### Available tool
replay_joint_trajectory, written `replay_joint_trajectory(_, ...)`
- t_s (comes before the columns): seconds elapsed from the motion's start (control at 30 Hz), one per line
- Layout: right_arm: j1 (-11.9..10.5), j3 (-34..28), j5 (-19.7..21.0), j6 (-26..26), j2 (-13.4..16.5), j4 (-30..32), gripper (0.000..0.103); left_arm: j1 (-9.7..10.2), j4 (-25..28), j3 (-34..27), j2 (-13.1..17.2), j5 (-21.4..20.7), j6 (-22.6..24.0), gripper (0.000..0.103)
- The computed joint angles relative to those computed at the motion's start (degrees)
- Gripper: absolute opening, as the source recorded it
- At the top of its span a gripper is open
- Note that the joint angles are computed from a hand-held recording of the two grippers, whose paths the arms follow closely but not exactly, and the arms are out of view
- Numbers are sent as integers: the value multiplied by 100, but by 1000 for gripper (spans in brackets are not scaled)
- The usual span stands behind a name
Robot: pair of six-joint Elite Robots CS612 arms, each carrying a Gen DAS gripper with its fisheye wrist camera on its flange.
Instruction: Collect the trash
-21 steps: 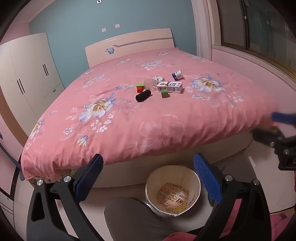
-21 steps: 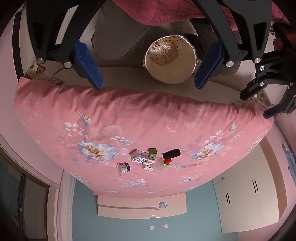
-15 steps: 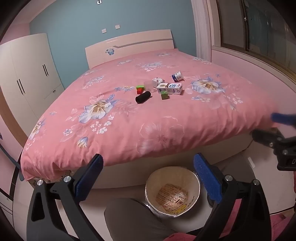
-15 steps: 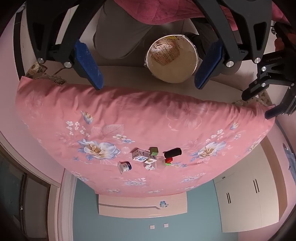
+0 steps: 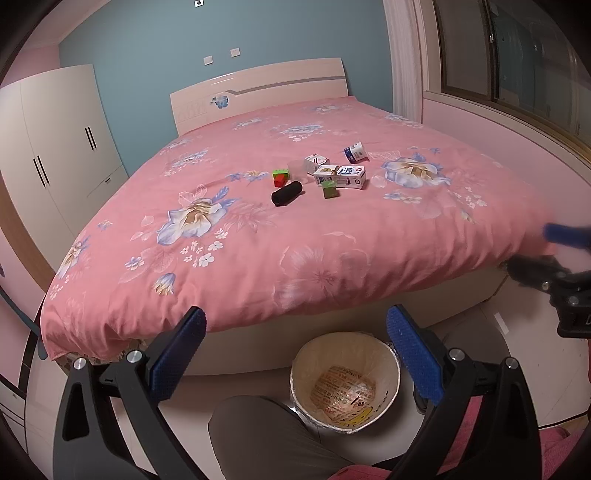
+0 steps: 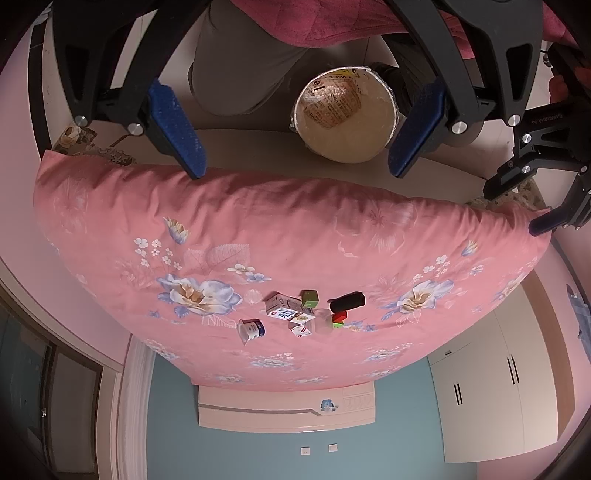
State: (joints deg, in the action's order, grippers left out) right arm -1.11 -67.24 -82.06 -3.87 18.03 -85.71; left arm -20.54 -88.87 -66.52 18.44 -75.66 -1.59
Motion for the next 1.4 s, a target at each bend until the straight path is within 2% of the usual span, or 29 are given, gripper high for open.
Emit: replay_joint_trajectory(1.4, -12, 64, -13, -33, -34, -30, 96, 38, -42, 136, -27, -72, -21, 100)
